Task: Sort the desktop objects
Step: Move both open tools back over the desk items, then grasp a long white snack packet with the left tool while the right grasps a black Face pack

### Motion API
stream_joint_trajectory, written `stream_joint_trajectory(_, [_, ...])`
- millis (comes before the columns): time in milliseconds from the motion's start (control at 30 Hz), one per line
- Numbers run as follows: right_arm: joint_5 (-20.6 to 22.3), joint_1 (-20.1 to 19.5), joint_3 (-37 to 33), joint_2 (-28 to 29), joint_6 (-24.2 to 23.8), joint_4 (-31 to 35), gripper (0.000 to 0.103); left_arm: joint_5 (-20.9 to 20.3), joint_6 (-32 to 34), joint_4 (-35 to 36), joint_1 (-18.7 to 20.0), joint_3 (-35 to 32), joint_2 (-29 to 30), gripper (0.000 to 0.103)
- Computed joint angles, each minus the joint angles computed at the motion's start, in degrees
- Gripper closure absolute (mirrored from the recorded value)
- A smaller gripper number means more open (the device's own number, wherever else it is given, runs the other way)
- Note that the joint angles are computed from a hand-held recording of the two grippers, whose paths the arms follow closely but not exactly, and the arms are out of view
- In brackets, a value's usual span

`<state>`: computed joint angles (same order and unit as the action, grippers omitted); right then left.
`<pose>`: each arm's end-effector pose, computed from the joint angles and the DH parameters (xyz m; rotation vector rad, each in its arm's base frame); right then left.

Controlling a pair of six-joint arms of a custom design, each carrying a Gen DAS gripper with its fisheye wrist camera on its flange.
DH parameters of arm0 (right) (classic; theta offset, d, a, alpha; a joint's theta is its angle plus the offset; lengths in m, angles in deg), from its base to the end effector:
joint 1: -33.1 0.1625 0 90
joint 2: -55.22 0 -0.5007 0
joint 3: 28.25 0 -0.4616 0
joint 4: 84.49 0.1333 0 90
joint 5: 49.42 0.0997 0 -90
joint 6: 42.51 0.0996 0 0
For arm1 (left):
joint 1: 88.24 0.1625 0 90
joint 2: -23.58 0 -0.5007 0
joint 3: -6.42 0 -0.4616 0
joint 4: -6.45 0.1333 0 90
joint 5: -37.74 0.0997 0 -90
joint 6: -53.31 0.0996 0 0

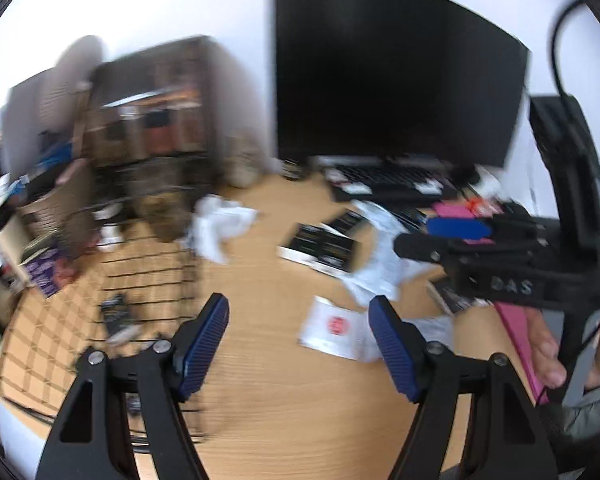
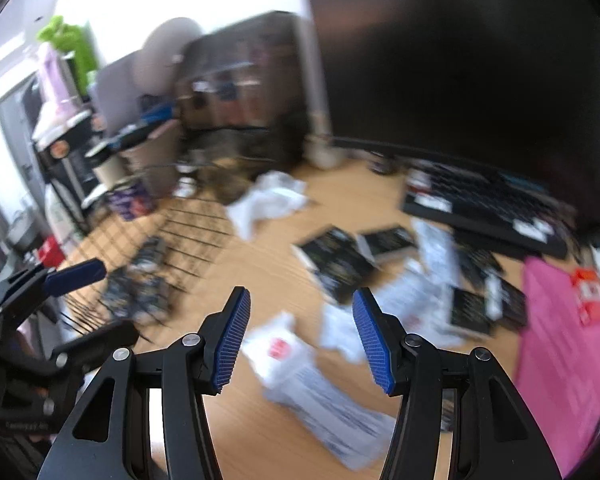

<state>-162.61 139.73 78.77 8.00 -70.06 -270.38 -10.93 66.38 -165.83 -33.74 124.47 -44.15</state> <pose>0.2924 -0.6503 0.1158 0.8096 -2.4528 0.7855 -0.1914 -0.6111 0.2599 0.7534 2.3024 -0.8532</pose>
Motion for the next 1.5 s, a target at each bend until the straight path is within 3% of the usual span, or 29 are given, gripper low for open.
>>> stream_joint_trajectory(267, [-8.76,-4.33,1.0,-0.62,-0.11,-3.5,0.049,-4.5,-3.34,10.12,0.83,-2.48,6.09,0.027])
stream_joint_trajectory(400, [-12.99,-6.58,0.54,0.07,0.48,-3.63,0.049,-3.78,-4.69,13.75,1.33,-3.11,7.42,0.027])
stream_joint_trajectory(500, [-13.79,-7.14,0.57,0.35,-0.34,-3.51,0.049,-2.14,-6.43,16.36,2.63,-4.28,8.48,0.027])
stream_joint_trajectory(867, [-14.32,-3.72,2.1,4.0,-10.9,-2.42,0.049,1.76,-6.68,16.93,5.0,-7.66,11.22,0.027])
stream_joint_trajectory(1000, [-11.32,-3.31,3.18,3.02,-9.61,2.38,0.049,3.97,-5.77,14.78,5.28,-8.94,12.27,0.027])
stream_joint_trajectory(1200, [-11.7,-3.85,3.4,0.65,-5.35,-1.16,0.049,1.24,-4.36,12.27,3.6,-7.14,10.03,0.027])
stream_joint_trajectory(1300, [-12.62,-5.2,2.5,-0.43,-0.87,0.12,0.049,-1.29,-2.98,12.41,2.62,-6.57,10.45,0.027])
stream_joint_trajectory(1433, [-12.51,-6.53,1.72,-0.72,1.44,2.09,0.049,-1.58,-2.08,13.65,2.17,-7.07,12.58,0.027])
stream_joint_trajectory(1500, [-12.06,-6.8,1.61,-0.73,1.41,2.39,0.049,-1.39,-2.43,14.44,2.31,-7.4,13.37,0.034])
